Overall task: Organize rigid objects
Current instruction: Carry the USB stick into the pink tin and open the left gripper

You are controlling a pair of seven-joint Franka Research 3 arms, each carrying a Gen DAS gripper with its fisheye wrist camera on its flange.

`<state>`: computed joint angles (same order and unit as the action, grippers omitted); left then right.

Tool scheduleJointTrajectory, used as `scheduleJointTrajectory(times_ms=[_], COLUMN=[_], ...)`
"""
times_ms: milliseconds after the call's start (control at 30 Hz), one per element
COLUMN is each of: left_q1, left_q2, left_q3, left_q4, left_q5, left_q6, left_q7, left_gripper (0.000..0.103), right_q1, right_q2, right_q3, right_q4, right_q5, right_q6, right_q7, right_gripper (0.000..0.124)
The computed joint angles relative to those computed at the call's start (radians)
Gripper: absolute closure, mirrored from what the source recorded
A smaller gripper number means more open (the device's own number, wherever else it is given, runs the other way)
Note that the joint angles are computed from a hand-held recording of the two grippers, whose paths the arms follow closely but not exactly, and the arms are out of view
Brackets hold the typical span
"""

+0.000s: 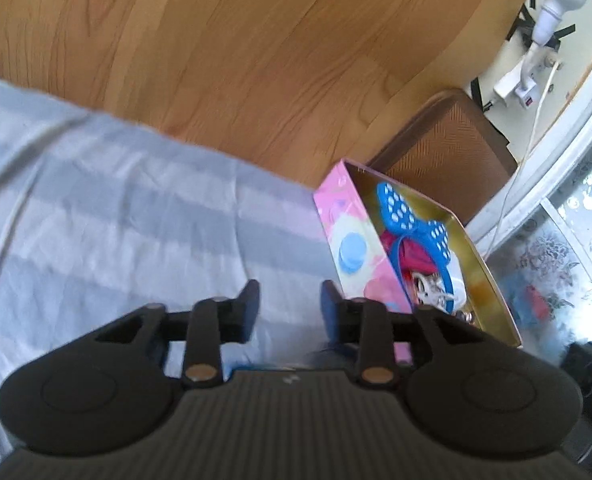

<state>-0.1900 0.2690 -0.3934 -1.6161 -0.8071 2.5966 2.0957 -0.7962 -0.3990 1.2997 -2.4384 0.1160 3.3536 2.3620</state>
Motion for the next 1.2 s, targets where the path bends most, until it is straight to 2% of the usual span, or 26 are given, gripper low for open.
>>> scheduleJointTrajectory(times_ms=[67, 133, 267, 367, 433, 533, 567, 633, 700, 767, 833, 900, 967, 1033, 1133, 1200], left_q1=[0.001, -0.002, 0.009, 0.022, 0.015, 0.013, 0.007, -0.022, -0.058, -0.098, -0.136, -0.179, -0.227, -0.286, -0.367, -0.434], left_q2=[-0.019, -0.034, -0.08, -0.129, -0.144, -0.14, -0.136, -0.14, -0.148, -0.135, -0.09, -0.021, 0.049, 0.119, 0.239, 0.299], left_q3=[0.003, 0.012, 0.026, 0.04, 0.057, 0.083, 0.085, 0.078, 0.063, 0.046, 0.024, 0.002, -0.013, -0.003, 0.042, 0.095], left_q4=[-0.024, -0.053, -0.13, -0.192, -0.212, -0.193, -0.178, -0.159, -0.139, -0.105, -0.043, 0.039, 0.111, 0.182, 0.338, 0.415], left_q5=[0.003, 0.015, 0.009, -0.104, -0.165, -0.253, -0.281, -0.29, -0.277, -0.234, -0.189, -0.105, 0.01, 0.149, 0.348, 0.489], left_q6=[0.007, 0.003, -0.089, -0.209, -0.283, -0.399, -0.403, -0.342, -0.269, -0.216, -0.183, -0.136, -0.056, 0.014, -0.007, 0.001], left_q7=[-0.001, -0.017, -0.01, 0.047, 0.073, 0.074, 0.08, 0.11, 0.19, 0.246, 0.28, 0.273, 0.235, 0.159, 0.015, -0.084], left_gripper=[0.062, 0.062, 0.062, 0.062, 0.062, 0.062, 0.062, 0.059, 0.056, 0.05, 0.05, 0.05, 0.05, 0.05, 0.051, 0.05], right_q1=[0.108, 0.197, 0.395, 0.476, 0.502, 0.483, 0.466, 0.432, 0.392, 0.365, 0.345, 0.321, 0.303, 0.271, 0.258, 0.236], right_q2=[-0.028, -0.05, -0.081, -0.141, -0.19, -0.263, -0.281, -0.301, -0.351, -0.386, -0.422, -0.446, -0.449, -0.455, -0.422, -0.383], right_q3=[-0.12, -0.213, -0.375, -0.407, -0.415, -0.407, -0.406, -0.413, -0.408, -0.414, -0.429, -0.442, -0.459, -0.458, -0.479, -0.476], right_q4=[-0.035, -0.064, -0.136, -0.207, -0.242, -0.263, -0.256, -0.241, -0.233, -0.233, -0.247, -0.259, -0.275, -0.295, -0.334, -0.353], right_q5=[0.009, 0.017, 0.028, 0.058, 0.084, 0.09, 0.085, 0.064, 0.059, 0.057, 0.054, 0.056, 0.063, 0.071, 0.082, 0.09], right_q6=[-0.007, -0.018, -0.056, -0.08, -0.079, -0.054, -0.052, -0.039, -0.043, -0.045, -0.043, -0.041, -0.037, -0.036, -0.016, 0.02], right_q7=[-0.017, -0.044, -0.095, -0.057, -0.008, 0.032, 0.03, 0.008, -0.01, -0.021, -0.036, -0.046, -0.052, -0.056, -0.062, -0.077], right_gripper=[0.11, 0.11, 0.11, 0.11, 0.11, 0.11, 0.11, 0.11, 0.11, 0.11, 0.11, 0.11, 0.11, 0.11, 0.11, 0.106])
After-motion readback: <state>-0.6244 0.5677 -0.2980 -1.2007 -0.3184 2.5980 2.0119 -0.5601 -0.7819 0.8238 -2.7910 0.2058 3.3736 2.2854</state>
